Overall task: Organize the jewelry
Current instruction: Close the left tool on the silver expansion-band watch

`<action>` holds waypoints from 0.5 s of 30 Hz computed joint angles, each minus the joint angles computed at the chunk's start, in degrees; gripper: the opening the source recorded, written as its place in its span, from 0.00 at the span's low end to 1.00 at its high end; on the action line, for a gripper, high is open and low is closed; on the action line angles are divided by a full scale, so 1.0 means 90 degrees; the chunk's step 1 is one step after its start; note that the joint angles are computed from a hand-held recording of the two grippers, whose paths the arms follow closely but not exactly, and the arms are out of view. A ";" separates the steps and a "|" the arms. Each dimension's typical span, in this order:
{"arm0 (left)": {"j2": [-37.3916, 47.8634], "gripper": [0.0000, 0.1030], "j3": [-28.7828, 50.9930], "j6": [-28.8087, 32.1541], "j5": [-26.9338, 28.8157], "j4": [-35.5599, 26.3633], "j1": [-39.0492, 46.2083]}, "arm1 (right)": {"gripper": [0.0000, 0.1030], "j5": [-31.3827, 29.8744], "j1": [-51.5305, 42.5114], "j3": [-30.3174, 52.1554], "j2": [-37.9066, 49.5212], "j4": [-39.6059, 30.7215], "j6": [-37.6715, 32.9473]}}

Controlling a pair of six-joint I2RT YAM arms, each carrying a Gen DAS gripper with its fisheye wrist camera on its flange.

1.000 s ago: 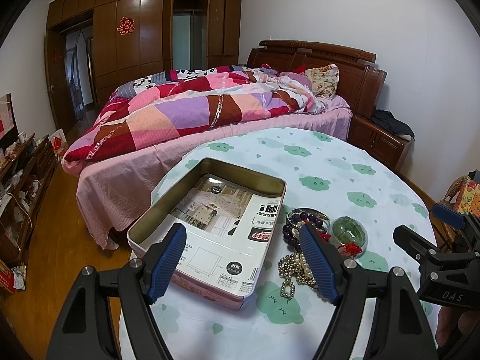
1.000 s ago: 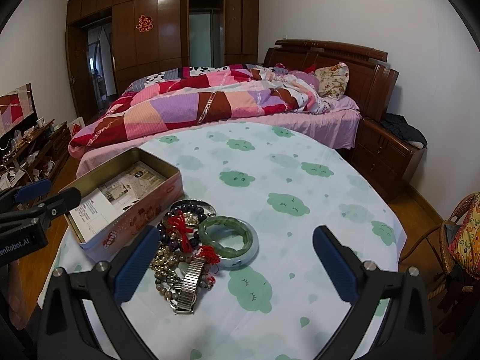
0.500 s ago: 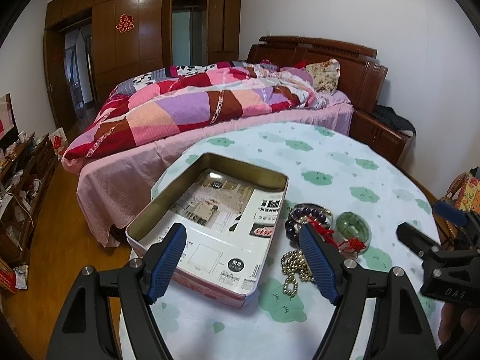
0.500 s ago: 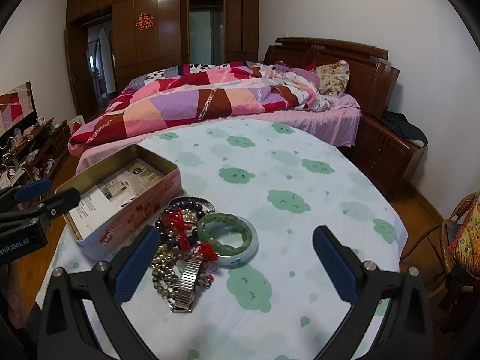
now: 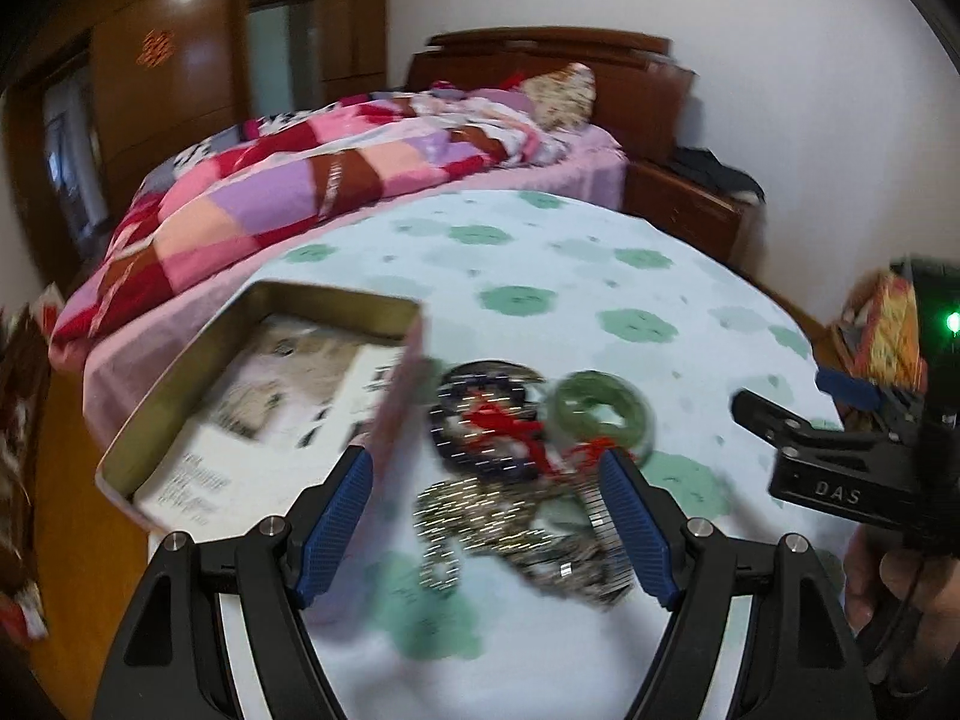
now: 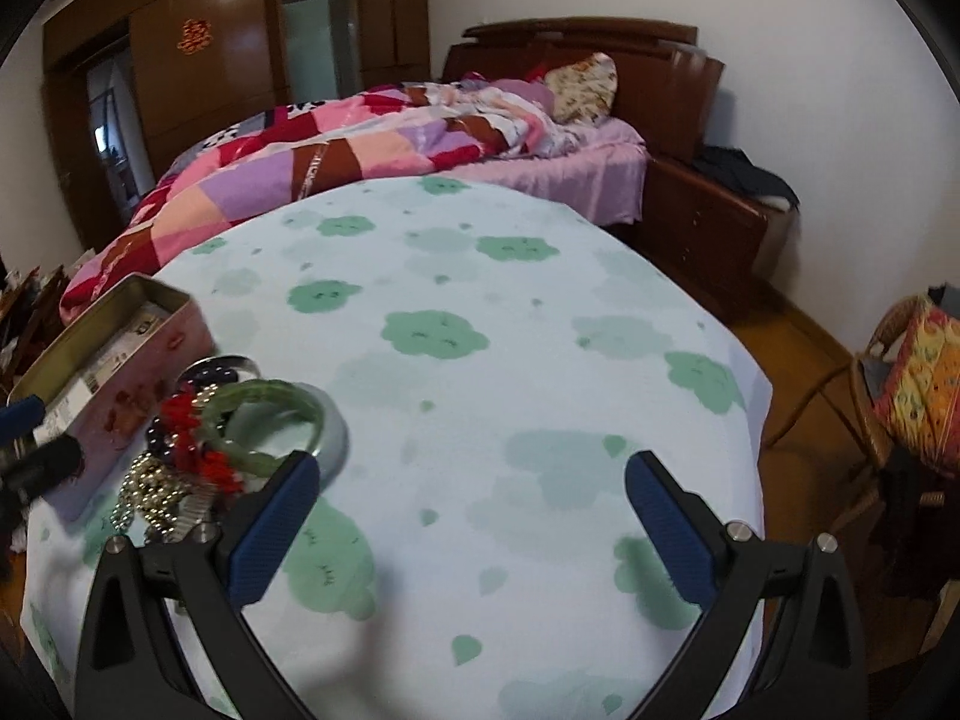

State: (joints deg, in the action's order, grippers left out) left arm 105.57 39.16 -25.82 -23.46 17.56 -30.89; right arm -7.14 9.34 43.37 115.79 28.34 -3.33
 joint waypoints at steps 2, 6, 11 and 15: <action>0.0255 0.75 0.0324 0.0091 0.0008 -0.0162 -0.0139 | 1.00 -0.0015 -0.0052 0.0059 0.0042 -0.0043 0.0031; 0.0715 0.61 0.0849 0.0153 0.0058 -0.0500 -0.0370 | 1.00 -0.0105 -0.0165 0.0183 0.0158 -0.0124 0.0113; 0.1067 0.41 0.1079 0.0096 0.0701 -0.0687 -0.0296 | 1.00 -0.0114 -0.0111 0.0304 0.0312 -0.0099 0.0210; 0.1109 0.09 0.0965 0.0156 0.1013 -0.0434 -0.0236 | 1.00 -0.0111 -0.0047 0.0304 0.0339 -0.0045 0.0206</action>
State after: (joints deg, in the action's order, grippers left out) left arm 115.55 47.85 -24.42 -14.34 13.66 -33.01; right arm -8.15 8.91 46.11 118.84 27.94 -1.47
